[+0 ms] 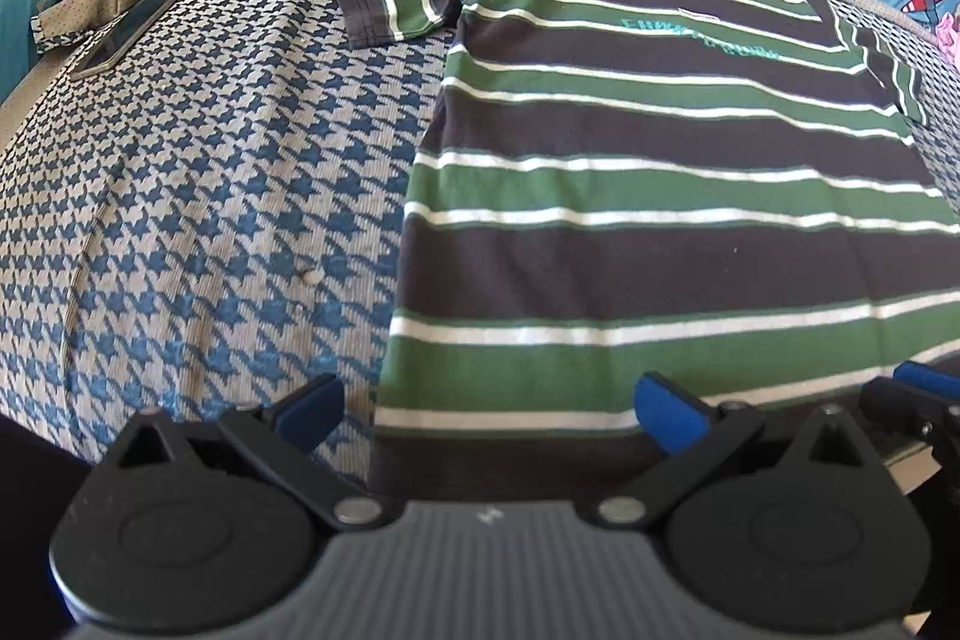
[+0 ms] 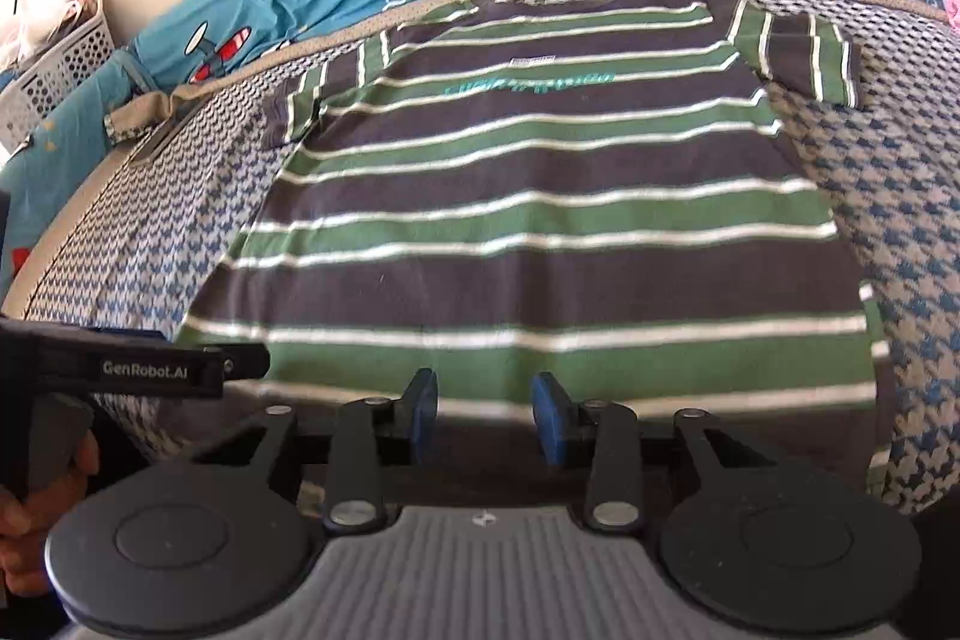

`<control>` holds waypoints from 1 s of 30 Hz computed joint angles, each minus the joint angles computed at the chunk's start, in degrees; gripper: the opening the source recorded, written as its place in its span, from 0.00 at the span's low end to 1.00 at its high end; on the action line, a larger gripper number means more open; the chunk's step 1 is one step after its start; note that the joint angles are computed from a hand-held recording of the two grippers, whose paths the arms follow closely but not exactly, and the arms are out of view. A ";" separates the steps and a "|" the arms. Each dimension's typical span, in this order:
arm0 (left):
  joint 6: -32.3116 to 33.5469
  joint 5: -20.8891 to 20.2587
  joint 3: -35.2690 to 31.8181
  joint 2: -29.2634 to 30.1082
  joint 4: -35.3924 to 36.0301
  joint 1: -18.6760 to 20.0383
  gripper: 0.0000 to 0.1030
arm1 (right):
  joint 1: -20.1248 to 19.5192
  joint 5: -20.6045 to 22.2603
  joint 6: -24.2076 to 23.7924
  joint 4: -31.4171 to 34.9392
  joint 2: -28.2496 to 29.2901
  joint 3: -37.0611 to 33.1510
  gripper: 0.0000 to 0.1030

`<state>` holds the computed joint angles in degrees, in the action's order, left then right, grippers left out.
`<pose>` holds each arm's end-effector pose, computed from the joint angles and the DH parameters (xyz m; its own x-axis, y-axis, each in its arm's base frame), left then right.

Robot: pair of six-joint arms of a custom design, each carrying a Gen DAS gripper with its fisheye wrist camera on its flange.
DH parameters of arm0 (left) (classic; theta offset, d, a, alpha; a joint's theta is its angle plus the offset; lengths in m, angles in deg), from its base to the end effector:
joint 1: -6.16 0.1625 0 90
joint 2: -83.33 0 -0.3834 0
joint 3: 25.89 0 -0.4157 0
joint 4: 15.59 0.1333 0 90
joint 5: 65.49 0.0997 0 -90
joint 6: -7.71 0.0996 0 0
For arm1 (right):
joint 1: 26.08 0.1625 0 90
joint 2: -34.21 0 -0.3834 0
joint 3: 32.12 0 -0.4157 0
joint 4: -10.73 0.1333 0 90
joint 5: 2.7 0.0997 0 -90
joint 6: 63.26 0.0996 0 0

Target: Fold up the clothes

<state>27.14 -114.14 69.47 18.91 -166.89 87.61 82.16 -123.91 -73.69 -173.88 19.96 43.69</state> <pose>0.1009 -0.6683 0.2805 -0.7042 0.0777 -0.7057 0.3844 0.8774 -0.2870 0.2966 -0.6389 -0.1257 -0.8384 -0.1434 0.5259 -0.4211 0.7831 -0.4577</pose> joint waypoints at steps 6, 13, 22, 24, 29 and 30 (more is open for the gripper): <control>4.06 0.45 -5.09 4.52 -2.61 -1.58 1.00 | -0.83 -1.77 -3.95 -0.53 2.29 -8.61 0.35; 9.53 -1.01 -16.49 12.42 -2.64 -2.19 1.00 | -3.17 -2.39 -8.68 -5.63 6.88 -21.60 0.43; 16.69 -2.18 -33.07 23.94 -3.81 -1.50 1.00 | -8.27 -6.84 -1.78 -1.05 12.72 -39.19 0.43; 13.64 -2.63 -35.97 25.46 -1.34 -0.88 1.00 | -9.09 -9.09 -0.45 0.27 15.23 -44.42 0.43; 7.54 -3.98 -39.36 26.61 5.38 0.36 1.00 | -10.77 -10.65 3.37 0.98 18.99 -52.29 0.43; 7.44 -4.17 -39.50 26.76 5.23 0.50 1.00 | -11.04 -10.60 4.90 1.40 19.14 -52.81 0.43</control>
<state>34.58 -118.30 29.97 45.67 -161.66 88.11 71.12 -134.51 -68.79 -172.48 39.10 -9.13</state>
